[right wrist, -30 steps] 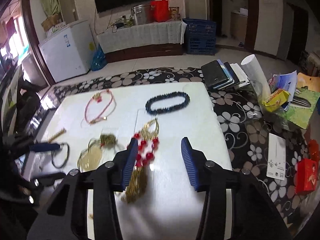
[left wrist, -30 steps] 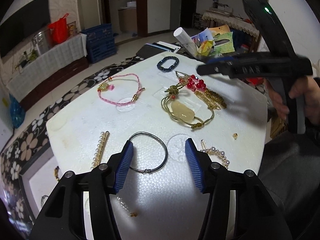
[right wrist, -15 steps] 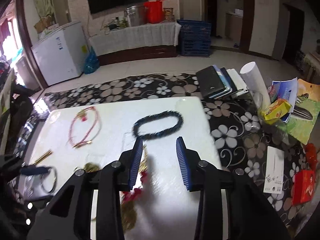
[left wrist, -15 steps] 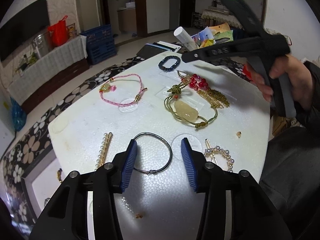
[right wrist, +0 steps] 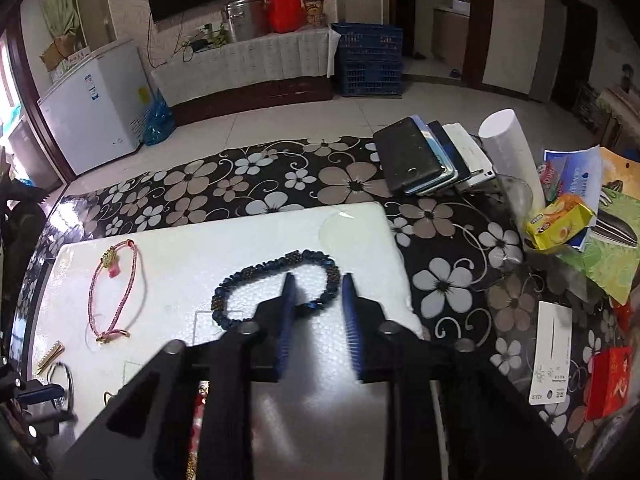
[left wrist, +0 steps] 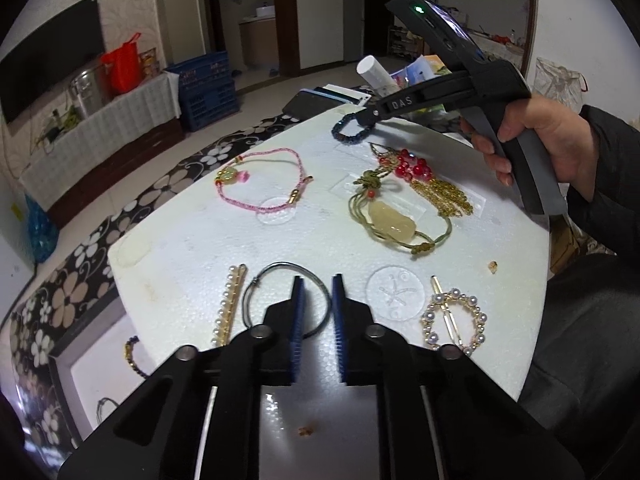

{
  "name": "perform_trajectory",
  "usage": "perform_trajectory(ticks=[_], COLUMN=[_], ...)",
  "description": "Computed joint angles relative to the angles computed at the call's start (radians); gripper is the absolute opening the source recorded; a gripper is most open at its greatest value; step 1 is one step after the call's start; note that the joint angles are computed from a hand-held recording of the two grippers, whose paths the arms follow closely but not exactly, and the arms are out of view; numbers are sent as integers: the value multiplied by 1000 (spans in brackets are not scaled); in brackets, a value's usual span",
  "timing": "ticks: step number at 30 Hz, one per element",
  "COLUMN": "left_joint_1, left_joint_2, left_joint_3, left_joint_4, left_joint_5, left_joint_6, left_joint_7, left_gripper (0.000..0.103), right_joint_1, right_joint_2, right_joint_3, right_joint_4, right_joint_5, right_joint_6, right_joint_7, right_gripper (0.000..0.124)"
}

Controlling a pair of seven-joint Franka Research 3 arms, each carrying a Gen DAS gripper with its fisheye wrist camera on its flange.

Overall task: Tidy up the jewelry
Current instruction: 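Grasp the black beaded bracelet with the right tool while the left tool grasps another black bangle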

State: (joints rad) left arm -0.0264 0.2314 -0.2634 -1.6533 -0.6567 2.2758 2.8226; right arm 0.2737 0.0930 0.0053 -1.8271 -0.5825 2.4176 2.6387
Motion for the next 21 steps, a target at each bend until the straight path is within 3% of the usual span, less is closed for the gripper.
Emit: perform_trajectory(ticks=[6,15,19,21], left_joint_1=[2,12,5,5], left_joint_2=[3,-2,-4,-4], left_joint_3=[0,1,2,2], left_joint_4=[5,10,6,6], left_joint_5=[2,-27,-17,-18], left_joint_6=[0,-25,-22,-25], left_joint_7=[-6,9,9,11], left_gripper=[3,3,3,3], right_joint_1=[4,-21,-11,-5], right_joint_2=[-8,-27,1,14], right_joint_3=[-3,7,7,3], right_joint_4=[-7,-38,-1,15], right_joint_5=[-32,25,17,21], right_joint_6=[18,72,27,9], right_joint_7=[29,5,-15,-27], right_gripper=[0,0,19,21])
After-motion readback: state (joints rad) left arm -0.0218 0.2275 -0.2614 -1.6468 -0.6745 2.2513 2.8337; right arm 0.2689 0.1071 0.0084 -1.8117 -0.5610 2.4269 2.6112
